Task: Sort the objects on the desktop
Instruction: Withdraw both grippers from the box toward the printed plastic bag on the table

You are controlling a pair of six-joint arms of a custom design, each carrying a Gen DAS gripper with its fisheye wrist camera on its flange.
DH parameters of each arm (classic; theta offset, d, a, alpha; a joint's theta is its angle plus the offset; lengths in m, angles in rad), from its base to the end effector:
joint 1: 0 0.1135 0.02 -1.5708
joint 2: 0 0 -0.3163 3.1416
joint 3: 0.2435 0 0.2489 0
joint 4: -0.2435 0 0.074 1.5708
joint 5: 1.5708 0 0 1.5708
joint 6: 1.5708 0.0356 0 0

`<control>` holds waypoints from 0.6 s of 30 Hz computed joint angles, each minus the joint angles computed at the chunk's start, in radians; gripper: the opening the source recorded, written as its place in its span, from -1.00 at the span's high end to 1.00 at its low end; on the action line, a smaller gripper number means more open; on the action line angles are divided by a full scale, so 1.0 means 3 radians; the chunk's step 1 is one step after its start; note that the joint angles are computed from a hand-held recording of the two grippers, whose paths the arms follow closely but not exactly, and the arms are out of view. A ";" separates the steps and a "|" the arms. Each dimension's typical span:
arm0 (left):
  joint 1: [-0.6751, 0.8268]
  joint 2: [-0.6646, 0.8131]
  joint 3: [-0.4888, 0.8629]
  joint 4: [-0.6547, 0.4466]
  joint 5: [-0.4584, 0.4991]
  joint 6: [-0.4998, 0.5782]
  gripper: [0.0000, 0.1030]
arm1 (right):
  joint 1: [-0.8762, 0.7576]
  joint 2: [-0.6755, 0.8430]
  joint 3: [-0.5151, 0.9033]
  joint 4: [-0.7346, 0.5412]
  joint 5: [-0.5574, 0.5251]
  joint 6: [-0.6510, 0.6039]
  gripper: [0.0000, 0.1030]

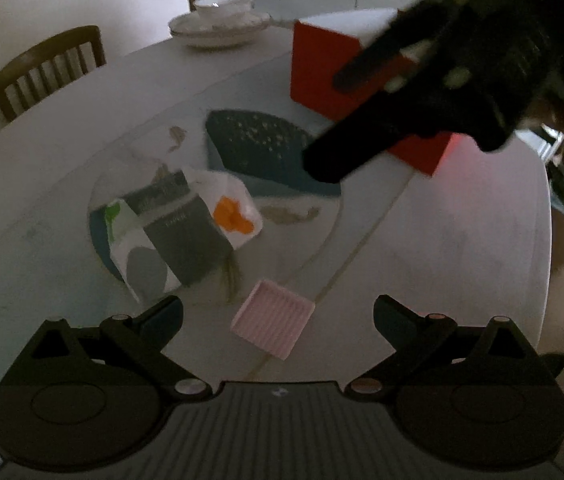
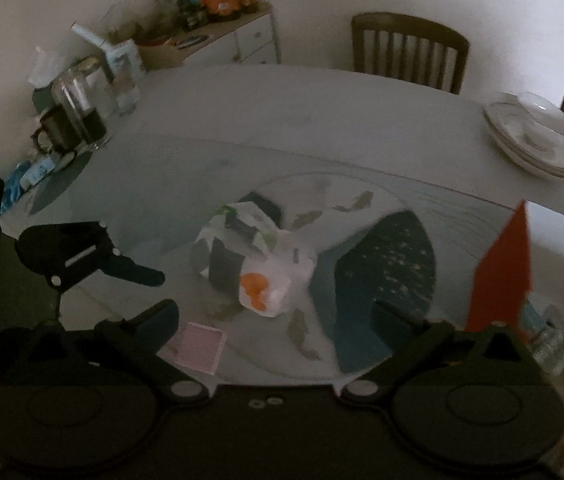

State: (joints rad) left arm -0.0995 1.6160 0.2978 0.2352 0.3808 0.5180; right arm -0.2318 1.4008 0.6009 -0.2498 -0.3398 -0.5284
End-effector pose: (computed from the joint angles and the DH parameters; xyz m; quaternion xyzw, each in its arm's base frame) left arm 0.2006 -0.0333 0.1160 0.3331 0.8939 -0.1304 0.2701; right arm 0.2279 -0.0416 0.2005 -0.1838 0.9354 0.0575 0.2964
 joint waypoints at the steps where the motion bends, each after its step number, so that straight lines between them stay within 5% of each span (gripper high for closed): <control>1: 0.0015 0.0057 0.0000 0.0024 0.0021 0.0055 -0.98 | 0.0057 0.0050 0.0013 0.0025 0.0033 0.0025 -0.98; 18: 0.0119 0.0740 0.0103 0.0371 0.0200 0.0314 -0.98 | 0.0628 0.1131 0.0514 0.0375 0.0392 0.0075 -0.99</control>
